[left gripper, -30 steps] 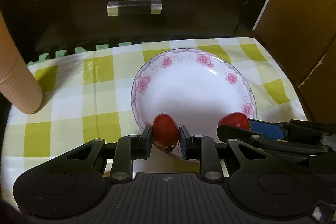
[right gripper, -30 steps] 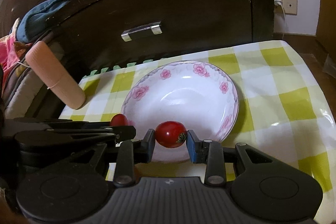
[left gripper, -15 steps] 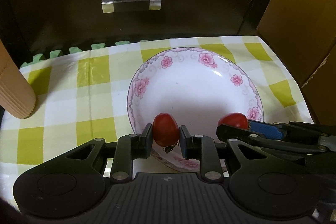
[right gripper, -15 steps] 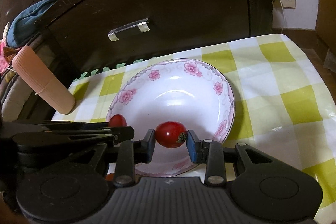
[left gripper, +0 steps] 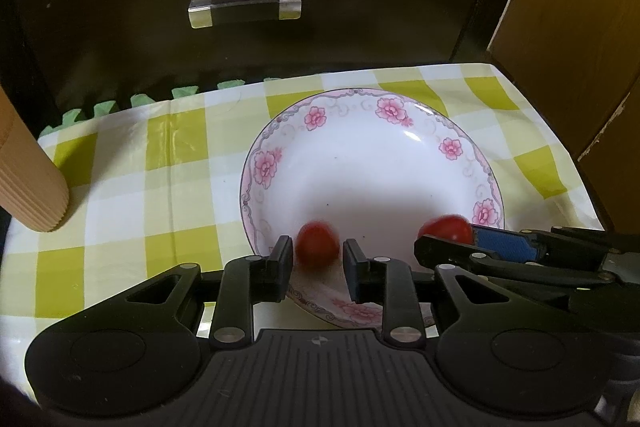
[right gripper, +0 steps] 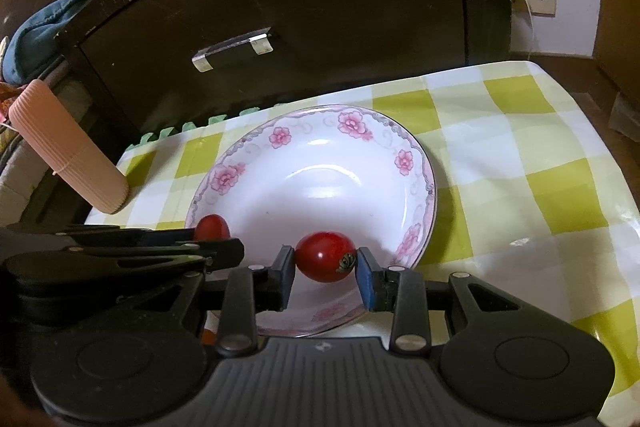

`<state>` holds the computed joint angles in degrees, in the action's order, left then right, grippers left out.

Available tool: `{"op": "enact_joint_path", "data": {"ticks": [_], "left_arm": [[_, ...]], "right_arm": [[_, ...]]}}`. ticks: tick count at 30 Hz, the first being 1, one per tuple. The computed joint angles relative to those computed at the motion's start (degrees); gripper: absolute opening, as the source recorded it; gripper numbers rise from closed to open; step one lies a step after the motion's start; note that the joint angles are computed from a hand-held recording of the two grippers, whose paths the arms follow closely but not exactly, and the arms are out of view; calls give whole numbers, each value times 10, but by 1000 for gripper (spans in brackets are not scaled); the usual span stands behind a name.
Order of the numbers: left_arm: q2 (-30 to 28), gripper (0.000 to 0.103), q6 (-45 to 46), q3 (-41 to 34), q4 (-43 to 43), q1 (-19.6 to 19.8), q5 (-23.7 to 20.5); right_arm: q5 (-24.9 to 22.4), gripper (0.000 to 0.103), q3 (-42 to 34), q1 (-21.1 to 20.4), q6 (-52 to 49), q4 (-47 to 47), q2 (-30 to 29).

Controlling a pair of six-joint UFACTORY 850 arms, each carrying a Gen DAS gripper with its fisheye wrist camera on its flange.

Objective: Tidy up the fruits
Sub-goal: 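Open both grippers to drop the cherry tomatoes into the bowl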

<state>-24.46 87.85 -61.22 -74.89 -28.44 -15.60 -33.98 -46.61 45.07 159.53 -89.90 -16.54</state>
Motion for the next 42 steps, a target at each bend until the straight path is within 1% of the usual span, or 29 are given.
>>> {"op": "enact_joint_path", "data": {"ticks": [7,10,13,14,15,19,25,31,34,42], "left_arm": [[1,40,11,1,-15,2,-5],[5,45,14,4,-21,3,-6],[10,54,23,7,-34,4,-2],[12,59,30,9,-41,4,4],[13,61,33,10,-44,4,5],[16,61,28,13,-42,6,7],[22,61,35,18,-46,6,8],[36,62,32,29,-38,10,9],[47,63,82,41,-88,14,6],[76,64,101,66,-103,23,1]], "right_arm": [[-4,34,1,-1,-3,3,1],[-7,35,2,0,-2,5,3],[-13,35,3,3,-9,14,6],[-16,36,3,4,-13,17,8],[-20,36,3,5,-15,19,9],[-28,38,4,9,-12,18,14],[-44,39,-3,17,-39,34,14],[-47,39,-4,24,-45,45,17],[-51,39,-7,31,-53,55,19],[-67,39,-14,55,-70,75,27]]}}
